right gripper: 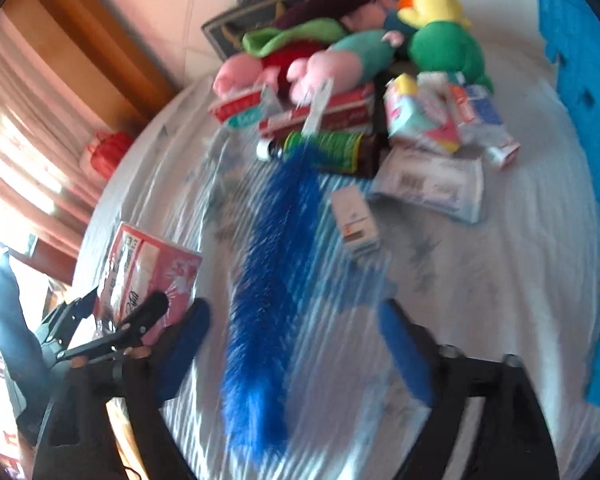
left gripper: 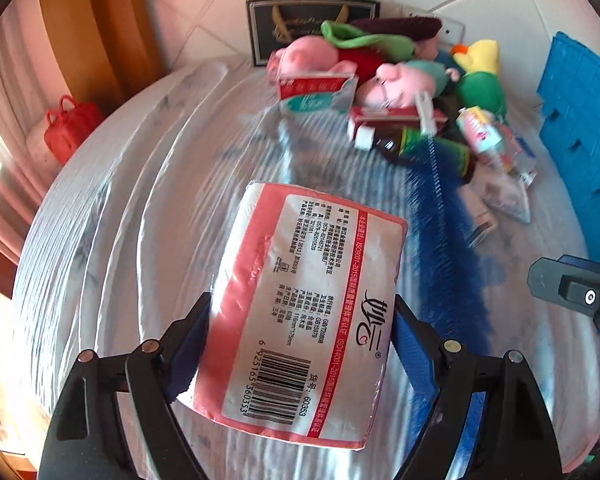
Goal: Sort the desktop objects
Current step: 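Lift the tissue pack and blue brush above the pile with both tools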
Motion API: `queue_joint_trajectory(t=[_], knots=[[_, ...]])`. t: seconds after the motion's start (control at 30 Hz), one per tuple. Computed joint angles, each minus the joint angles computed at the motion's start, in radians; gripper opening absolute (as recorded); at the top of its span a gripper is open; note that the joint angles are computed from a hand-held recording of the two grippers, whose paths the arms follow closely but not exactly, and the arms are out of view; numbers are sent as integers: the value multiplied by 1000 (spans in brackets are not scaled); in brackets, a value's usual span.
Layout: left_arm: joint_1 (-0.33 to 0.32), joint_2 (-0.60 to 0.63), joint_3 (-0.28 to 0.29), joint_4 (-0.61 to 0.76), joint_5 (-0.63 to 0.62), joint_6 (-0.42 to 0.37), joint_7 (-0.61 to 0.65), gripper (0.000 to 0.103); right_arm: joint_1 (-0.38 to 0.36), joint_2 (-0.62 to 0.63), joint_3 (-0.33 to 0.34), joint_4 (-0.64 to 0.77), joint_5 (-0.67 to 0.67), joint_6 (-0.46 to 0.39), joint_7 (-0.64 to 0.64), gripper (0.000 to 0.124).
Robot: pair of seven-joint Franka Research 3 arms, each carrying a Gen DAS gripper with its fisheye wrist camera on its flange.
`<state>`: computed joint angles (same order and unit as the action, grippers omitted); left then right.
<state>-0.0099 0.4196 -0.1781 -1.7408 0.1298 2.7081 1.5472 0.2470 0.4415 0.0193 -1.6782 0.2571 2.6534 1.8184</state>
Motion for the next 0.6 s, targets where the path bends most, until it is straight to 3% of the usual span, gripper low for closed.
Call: queue_joint_trajectory(t=[0.1,0.47,0.5,0.53,0.57,0.6], knots=[[13,13,0,2,3,-1,25,83,57,75,-31,79,-69,-37,69,103],[75,76,-37,57,-70,-32,181,83,110,306,-63,369,-178,-244,206,102],[78,77,-38,57,-75,-34,189,83,111,317,-63,384,-184,-256,211,99],[81,78,-40,58,-82,-36,199,83,114,326,-65,393,-190,-264,220,84],[85,78,-42,57,-91,-39,207,83,116,332,-66,398,-195,-270,229,77],[86,80,-42,59,-97,-41,211,83,138,328,-91,391,-231,-263,254,53]])
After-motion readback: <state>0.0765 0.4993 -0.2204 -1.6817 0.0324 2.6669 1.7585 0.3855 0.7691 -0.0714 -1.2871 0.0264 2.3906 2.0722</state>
